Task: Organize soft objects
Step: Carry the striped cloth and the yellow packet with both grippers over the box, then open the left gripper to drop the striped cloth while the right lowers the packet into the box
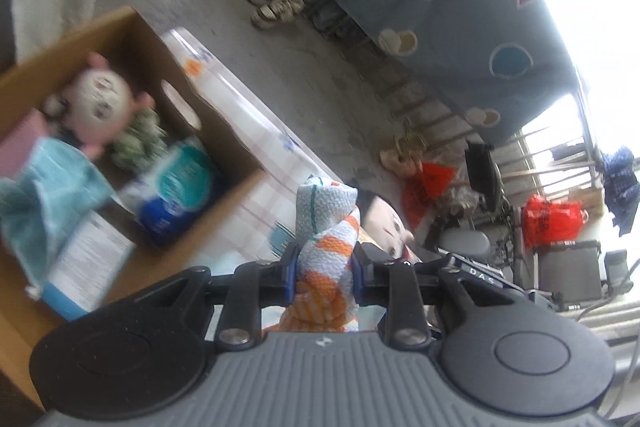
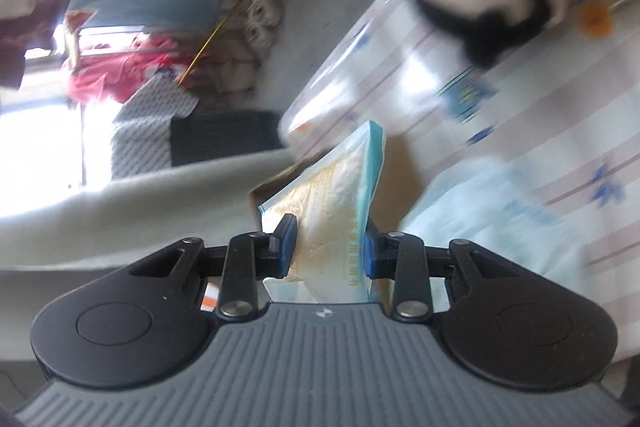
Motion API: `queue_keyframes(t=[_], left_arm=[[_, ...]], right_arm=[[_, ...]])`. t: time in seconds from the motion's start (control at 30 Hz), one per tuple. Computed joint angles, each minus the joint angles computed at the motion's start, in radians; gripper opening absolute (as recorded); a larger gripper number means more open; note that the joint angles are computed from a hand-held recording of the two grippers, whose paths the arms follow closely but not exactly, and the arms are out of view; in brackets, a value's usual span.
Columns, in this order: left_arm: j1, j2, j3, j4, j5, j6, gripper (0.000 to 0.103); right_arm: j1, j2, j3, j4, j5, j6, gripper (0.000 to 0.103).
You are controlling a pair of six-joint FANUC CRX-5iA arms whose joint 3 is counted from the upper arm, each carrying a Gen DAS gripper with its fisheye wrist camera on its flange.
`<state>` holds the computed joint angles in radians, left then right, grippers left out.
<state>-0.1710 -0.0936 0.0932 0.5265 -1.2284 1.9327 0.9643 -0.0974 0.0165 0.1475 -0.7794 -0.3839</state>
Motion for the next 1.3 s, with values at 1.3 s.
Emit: queue_keyframes(t=[1.3], left_arm=[[0.249,0.061,-0.041,-0.539,-0.279,-0.557,0.04]], right_arm=[[0.034,0.517,0.555,-0.335,-0.198,0.48,0.027]])
